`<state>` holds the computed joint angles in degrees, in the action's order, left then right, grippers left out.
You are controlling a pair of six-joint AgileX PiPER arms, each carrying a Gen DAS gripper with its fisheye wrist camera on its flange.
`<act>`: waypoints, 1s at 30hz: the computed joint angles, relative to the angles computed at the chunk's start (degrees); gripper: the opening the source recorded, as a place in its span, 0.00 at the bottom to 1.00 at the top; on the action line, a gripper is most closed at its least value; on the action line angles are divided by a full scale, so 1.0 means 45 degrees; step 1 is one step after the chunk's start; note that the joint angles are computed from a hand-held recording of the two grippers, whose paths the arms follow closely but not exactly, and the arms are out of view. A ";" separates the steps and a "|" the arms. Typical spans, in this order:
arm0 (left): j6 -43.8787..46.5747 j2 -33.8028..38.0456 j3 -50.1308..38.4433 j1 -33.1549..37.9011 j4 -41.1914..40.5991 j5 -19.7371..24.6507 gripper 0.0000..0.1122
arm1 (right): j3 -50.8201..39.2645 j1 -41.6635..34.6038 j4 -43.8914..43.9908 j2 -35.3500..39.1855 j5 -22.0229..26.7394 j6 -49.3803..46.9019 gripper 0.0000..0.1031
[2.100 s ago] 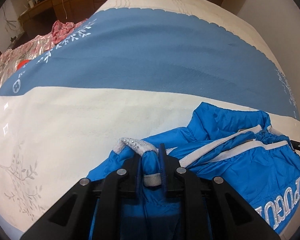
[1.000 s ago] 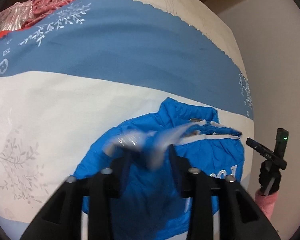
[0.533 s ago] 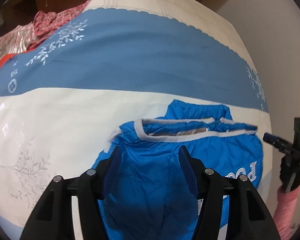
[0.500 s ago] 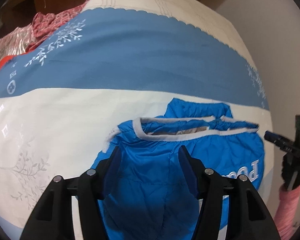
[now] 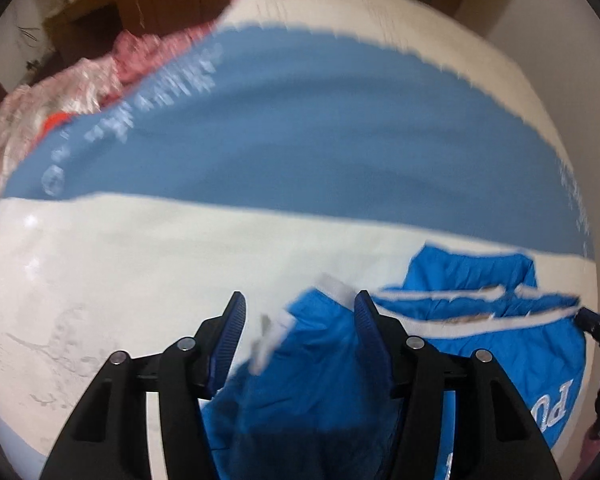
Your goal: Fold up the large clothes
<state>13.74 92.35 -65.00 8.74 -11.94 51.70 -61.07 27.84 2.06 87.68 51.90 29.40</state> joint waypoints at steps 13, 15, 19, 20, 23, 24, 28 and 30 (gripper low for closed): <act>-0.1750 -0.0256 0.1613 -0.1769 0.2242 -0.0930 0.54 | -0.0563 0.0750 -0.0328 0.1047 0.0506 0.0712 0.51; -0.1752 -0.0047 0.1564 -0.1635 0.1981 -0.0881 0.54 | -0.0406 0.0565 -0.0218 0.1235 0.0307 0.0745 0.51; -0.1148 -0.0507 0.1466 -0.1040 0.1449 -0.0463 0.53 | 0.0041 0.0301 0.0087 0.0412 0.0040 0.0653 0.51; -0.1020 -0.0960 0.1605 -0.0899 0.1466 -0.0381 0.53 | 0.0127 0.0322 -0.0011 0.0040 0.0130 0.0692 0.51; -0.0287 -0.2407 0.2235 -0.0291 0.1418 -0.0164 0.53 | 0.0622 0.0672 -0.0362 -0.1350 0.0590 0.0961 0.52; 0.0025 -0.2802 0.2513 -0.0044 0.1339 -0.0198 0.53 | 0.0915 0.0864 -0.0510 -0.1903 0.0752 0.1185 0.52; 0.2002 -0.4761 0.4133 0.1668 0.0515 0.0156 0.53 | 0.2166 0.1703 -0.0442 -0.3565 0.0959 0.1871 0.54; 0.3120 -0.5124 0.4703 0.2554 -0.0059 0.0211 0.53 | 0.3005 0.2021 0.0001 -0.4363 0.0687 0.2149 0.66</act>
